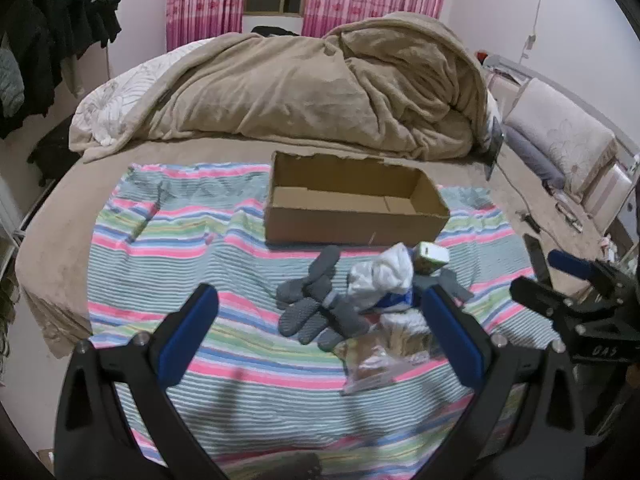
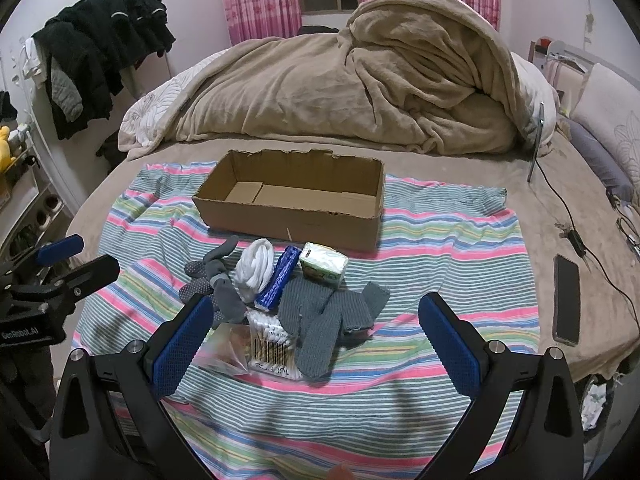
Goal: Organize objects
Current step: 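Move both grippers toward the grey gloves in the pile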
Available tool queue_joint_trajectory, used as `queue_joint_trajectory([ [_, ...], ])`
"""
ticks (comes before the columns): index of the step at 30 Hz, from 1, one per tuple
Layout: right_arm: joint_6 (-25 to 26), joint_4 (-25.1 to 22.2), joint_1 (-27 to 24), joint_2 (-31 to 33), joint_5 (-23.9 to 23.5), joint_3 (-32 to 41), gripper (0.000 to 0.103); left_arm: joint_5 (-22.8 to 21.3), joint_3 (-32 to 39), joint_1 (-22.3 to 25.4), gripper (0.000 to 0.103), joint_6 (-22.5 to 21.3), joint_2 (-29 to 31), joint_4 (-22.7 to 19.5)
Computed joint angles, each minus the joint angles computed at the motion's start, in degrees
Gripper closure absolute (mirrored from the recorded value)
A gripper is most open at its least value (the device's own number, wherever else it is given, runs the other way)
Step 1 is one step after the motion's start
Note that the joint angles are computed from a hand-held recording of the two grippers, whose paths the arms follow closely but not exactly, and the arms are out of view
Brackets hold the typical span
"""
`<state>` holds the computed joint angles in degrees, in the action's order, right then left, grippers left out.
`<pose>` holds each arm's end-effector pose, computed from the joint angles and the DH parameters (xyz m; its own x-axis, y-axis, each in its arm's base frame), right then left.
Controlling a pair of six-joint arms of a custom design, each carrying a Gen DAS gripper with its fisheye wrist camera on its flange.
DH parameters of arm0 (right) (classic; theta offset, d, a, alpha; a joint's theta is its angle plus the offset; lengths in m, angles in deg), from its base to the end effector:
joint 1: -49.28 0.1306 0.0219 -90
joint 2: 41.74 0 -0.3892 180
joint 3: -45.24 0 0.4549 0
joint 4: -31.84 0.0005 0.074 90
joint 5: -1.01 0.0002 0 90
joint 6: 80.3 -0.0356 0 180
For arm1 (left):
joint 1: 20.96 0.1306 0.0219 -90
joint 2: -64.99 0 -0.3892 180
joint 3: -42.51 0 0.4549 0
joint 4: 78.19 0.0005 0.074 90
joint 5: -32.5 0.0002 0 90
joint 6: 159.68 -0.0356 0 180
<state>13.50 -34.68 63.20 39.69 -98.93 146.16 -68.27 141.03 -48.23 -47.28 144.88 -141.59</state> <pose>0.4519 0.1178 0.5873 -0.6854 -0.2371 -0.6885 -0.3975 0.9141 0.0809 0.4134 -0.2062 0.5822 -0.7053 -0.0576 -0.7065 0.0686 0.9865 -0.1489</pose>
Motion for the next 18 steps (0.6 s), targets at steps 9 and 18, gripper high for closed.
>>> queue_joint_trajectory([
  [9, -0.07, 0.1, -0.32, -0.13, -0.3, -0.18, 0.0, 1.4, -0.17, -0.37, 0.001, -0.32, -0.01, 0.08],
  [18, -0.08, -0.01, -0.35, -0.11, -0.37, -0.14, 0.0, 1.56, -0.2, -0.54, 0.001, -0.15, 0.06, 0.25],
])
